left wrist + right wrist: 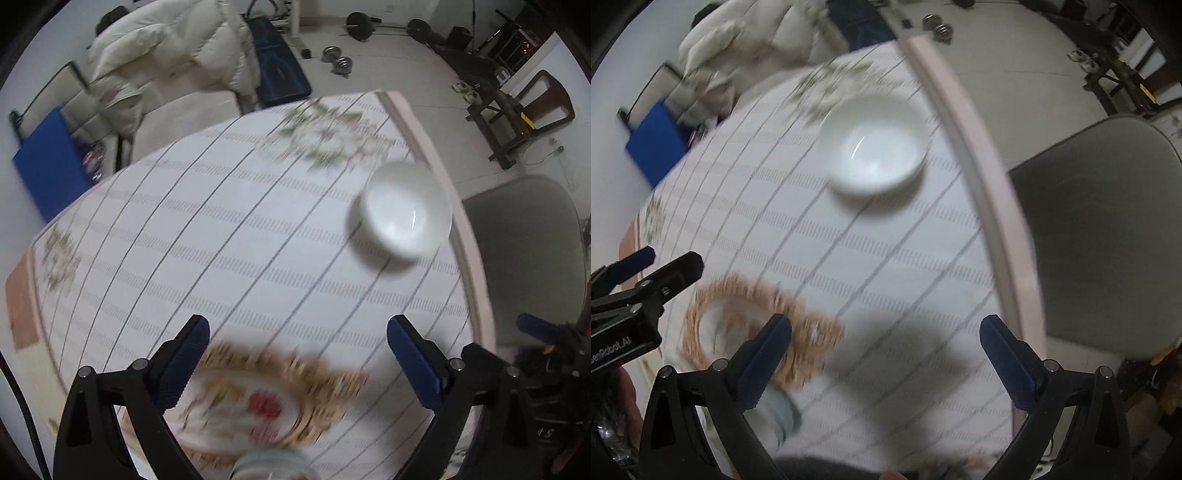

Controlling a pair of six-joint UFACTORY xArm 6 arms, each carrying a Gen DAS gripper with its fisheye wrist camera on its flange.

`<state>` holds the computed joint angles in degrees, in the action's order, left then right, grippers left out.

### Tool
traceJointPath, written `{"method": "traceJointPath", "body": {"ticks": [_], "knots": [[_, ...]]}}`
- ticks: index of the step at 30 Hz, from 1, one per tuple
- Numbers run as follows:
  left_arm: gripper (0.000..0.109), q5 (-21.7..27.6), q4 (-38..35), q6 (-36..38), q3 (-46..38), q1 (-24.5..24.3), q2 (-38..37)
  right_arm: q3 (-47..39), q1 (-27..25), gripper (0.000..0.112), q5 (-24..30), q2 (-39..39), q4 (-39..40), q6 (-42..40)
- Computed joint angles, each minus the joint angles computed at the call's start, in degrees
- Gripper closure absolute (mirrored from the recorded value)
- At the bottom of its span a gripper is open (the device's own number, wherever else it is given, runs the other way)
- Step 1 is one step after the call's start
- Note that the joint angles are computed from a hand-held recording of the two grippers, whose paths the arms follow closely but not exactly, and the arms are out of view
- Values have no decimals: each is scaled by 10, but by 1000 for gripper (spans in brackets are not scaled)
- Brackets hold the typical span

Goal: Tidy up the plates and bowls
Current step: 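Move the left gripper to the pink-flower-rim bowl and grasp its rim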

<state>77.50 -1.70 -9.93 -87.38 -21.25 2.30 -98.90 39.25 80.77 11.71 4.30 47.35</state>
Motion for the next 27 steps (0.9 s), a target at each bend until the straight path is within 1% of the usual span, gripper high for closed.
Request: {"method": "traceJointPath", "body": {"ticks": [1, 2, 4, 5, 6, 8, 9, 11, 12, 13, 15, 17, 19, 21, 23, 25, 27], "knots": [[10, 3, -10, 3, -30, 1, 33, -6, -15, 9, -6, 10, 6, -9], [10, 11, -25, 7, -75, 3, 78, -7, -36, 9, -24, 22, 21, -22], [10, 21, -47, 12, -129, 5, 135, -6, -62, 9, -54, 39, 42, -43], [12, 26, -55, 13, -160, 5, 166, -10, -75, 10, -66, 51, 55, -52], [14, 36, -61, 11, -191, 5, 195, -22, -87, 13, -67, 69, 63, -62], [29, 57, -78, 12, -255, 6, 251, -40, -103, 18, -73, 97, 75, -76], [31, 71, -80, 13, -285, 5, 276, -51, -111, 21, -73, 113, 83, -83], [41, 99, -78, 15, -348, 0, 325, -70, -123, 26, -70, 142, 99, -97], [43, 115, -75, 17, -381, -2, 350, -67, -124, 29, -72, 146, 104, -99], [45, 126, -75, 19, -402, -3, 365, -68, -126, 31, -73, 153, 109, -103], [45, 151, -72, 21, -451, -6, 401, -75, -128, 37, -75, 169, 120, -112], [53, 174, -75, 20, -493, -7, 429, -85, -131, 39, -75, 185, 131, -121], [56, 197, -80, 19, -533, -8, 454, -99, -133, 43, -73, 200, 138, -130], [59, 205, -82, 20, -548, -10, 465, -114, -135, 49, -66, 214, 146, -142], [66, 216, -87, 20, -559, -11, 472, -129, -134, 51, -60, 228, 150, -149], [70, 219, -89, 21, -557, -13, 473, -134, -131, 56, -58, 233, 156, -155], [73, 217, -92, 28, -533, -16, 462, -126, -132, 66, -61, 229, 166, -161]]}}
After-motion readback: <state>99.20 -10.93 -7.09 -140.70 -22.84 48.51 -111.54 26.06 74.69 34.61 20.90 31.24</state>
